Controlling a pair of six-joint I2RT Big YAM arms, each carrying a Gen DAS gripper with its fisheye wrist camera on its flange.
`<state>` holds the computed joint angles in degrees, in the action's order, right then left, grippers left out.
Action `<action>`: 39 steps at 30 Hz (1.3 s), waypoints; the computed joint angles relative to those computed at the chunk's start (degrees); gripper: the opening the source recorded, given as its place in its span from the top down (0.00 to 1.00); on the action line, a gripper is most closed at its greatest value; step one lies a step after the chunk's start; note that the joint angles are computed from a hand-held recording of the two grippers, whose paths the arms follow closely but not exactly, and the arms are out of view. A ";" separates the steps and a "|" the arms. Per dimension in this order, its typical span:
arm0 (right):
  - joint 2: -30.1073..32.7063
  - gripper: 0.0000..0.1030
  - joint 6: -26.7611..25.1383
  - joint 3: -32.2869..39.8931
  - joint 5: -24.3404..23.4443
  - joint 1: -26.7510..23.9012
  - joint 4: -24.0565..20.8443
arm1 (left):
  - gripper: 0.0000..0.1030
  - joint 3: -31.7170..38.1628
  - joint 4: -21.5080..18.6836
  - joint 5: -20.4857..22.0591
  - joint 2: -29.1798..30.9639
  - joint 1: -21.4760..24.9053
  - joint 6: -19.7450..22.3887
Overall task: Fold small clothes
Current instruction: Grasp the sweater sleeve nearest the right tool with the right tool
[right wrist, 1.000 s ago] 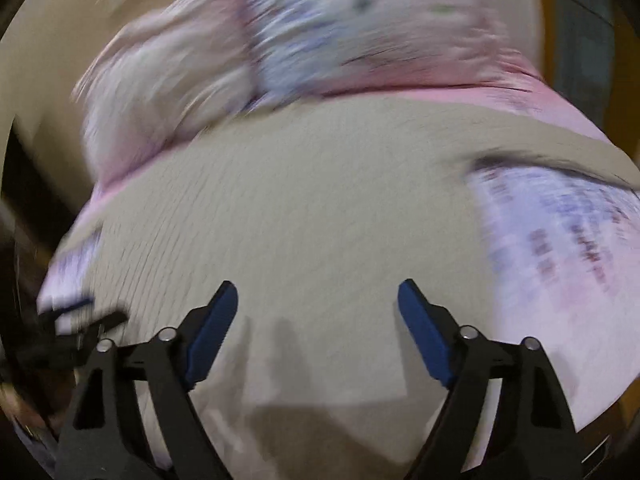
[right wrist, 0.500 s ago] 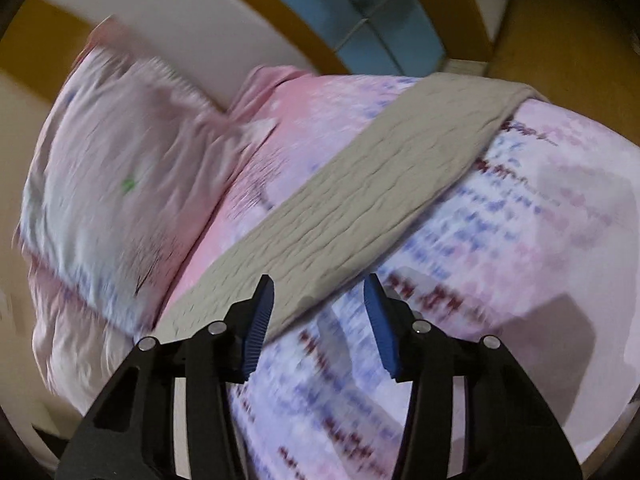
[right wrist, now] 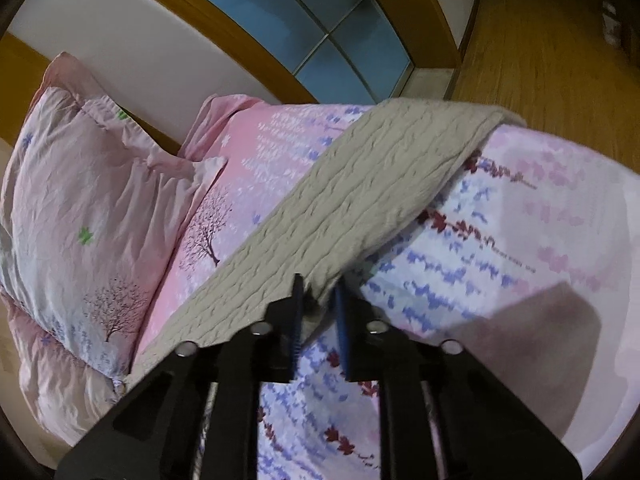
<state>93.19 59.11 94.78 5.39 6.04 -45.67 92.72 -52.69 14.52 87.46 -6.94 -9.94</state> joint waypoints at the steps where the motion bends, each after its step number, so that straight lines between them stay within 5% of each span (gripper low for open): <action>1: -0.04 0.91 -0.85 0.22 0.98 0.26 -0.18 | 0.01 -0.12 0.31 0.84 0.07 0.31 -0.44; 8: 0.95 0.93 -11.44 7.46 10.60 5.00 0.05 | 0.01 -0.68 3.04 4.12 0.14 2.03 -1.90; 15: 7.67 0.93 -24.75 20.48 3.54 12.79 1.10 | 0.01 -1.12 5.70 3.88 -0.14 3.38 -3.22; 22: 20.85 0.92 -30.86 35.64 -5.86 19.40 -10.29 | 0.01 -2.14 6.24 3.55 -1.29 4.29 -2.48; 27: 21.72 0.87 -29.47 34.57 -8.27 19.60 -12.91 | 0.01 -2.83 6.59 3.02 -1.83 4.66 -1.18; 30: 20.54 0.73 -26.69 32.59 -10.75 18.84 -12.95 | 0.01 -2.77 6.40 3.41 -1.54 4.84 -1.45; 32: 18.97 0.59 -23.51 29.98 -12.58 17.81 -10.30 | 0.01 -2.56 6.06 3.52 -1.31 4.81 -1.65; 39: 14.62 0.55 -14.82 24.05 -10.54 14.09 -5.24 | 0.01 -1.48 4.72 4.92 -0.78 5.59 -1.12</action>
<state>107.81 44.28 118.83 -5.15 20.14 -50.91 91.24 -47.97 19.44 86.67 -1.34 -11.06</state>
